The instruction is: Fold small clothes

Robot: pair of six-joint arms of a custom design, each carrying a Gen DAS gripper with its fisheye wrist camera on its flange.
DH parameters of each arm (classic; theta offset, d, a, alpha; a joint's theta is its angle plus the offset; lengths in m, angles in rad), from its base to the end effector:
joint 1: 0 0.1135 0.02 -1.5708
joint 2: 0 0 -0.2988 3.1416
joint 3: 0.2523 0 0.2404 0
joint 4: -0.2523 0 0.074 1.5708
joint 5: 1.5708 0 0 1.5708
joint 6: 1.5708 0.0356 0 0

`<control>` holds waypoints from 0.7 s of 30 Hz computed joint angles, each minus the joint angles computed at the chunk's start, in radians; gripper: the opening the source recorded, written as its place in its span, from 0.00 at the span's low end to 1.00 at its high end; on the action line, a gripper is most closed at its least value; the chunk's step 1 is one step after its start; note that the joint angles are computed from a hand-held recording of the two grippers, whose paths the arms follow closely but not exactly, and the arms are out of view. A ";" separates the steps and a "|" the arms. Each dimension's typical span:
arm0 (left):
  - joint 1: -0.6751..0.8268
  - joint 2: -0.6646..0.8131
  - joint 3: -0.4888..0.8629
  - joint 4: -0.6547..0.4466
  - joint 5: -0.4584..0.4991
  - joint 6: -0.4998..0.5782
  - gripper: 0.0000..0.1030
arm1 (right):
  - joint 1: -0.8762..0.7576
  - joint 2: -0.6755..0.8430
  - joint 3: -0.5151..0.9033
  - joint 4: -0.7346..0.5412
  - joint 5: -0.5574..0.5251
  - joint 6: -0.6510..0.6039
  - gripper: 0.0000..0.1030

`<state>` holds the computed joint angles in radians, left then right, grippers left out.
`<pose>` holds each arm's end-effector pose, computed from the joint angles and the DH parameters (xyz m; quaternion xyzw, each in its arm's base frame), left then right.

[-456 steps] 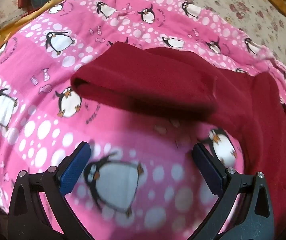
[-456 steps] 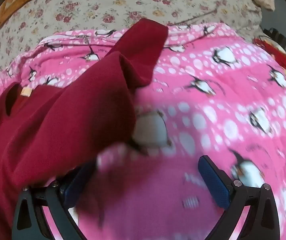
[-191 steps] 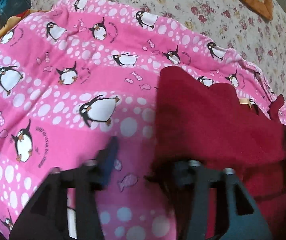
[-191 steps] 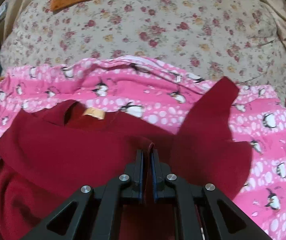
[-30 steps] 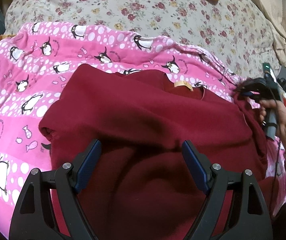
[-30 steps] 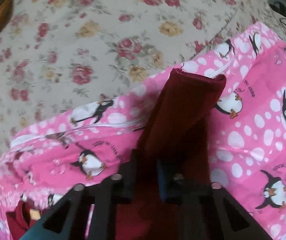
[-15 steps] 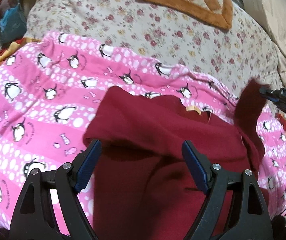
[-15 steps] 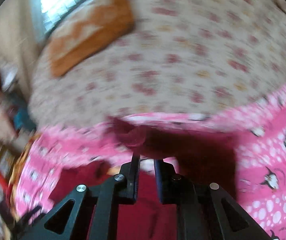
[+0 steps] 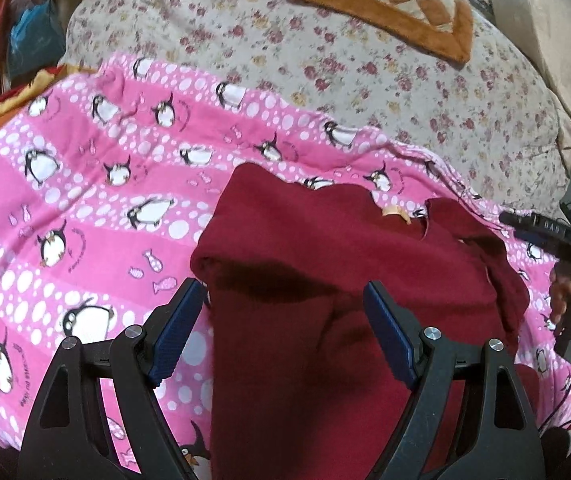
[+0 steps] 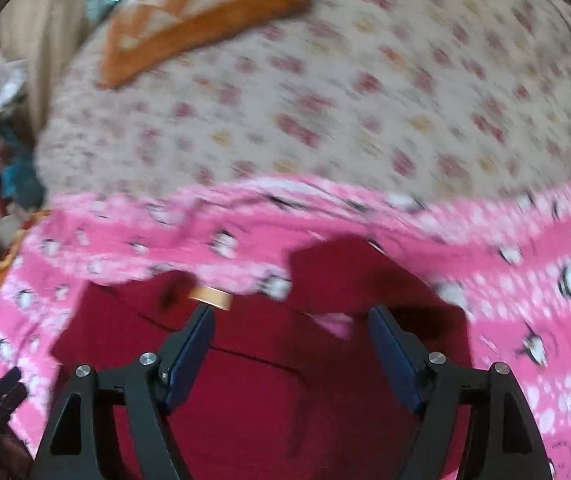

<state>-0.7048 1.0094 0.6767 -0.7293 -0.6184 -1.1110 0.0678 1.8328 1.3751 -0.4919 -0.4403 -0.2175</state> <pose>0.1282 -0.0819 0.2572 -0.2610 0.8875 -0.0077 0.3797 0.3926 0.0419 0.2667 -0.1982 0.9102 0.1850 0.3130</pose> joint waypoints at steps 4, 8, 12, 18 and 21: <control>0.032 0.023 -0.025 0.056 0.026 0.018 0.80 | -0.068 0.134 0.105 -0.080 -0.063 0.075 0.74; 0.053 0.065 -0.034 0.107 0.062 0.049 0.80 | -0.080 0.254 0.190 -0.087 -0.125 0.216 0.74; 0.051 0.089 -0.035 0.108 0.061 0.062 0.80 | -0.079 0.377 0.289 -0.058 -0.161 0.402 0.52; 0.092 0.051 -0.051 0.091 0.067 0.071 0.80 | -0.073 0.414 0.351 -0.060 -0.153 0.411 0.08; 0.108 0.011 -0.053 0.071 0.063 0.058 0.80 | -0.085 0.321 0.310 -0.061 -0.233 0.336 0.06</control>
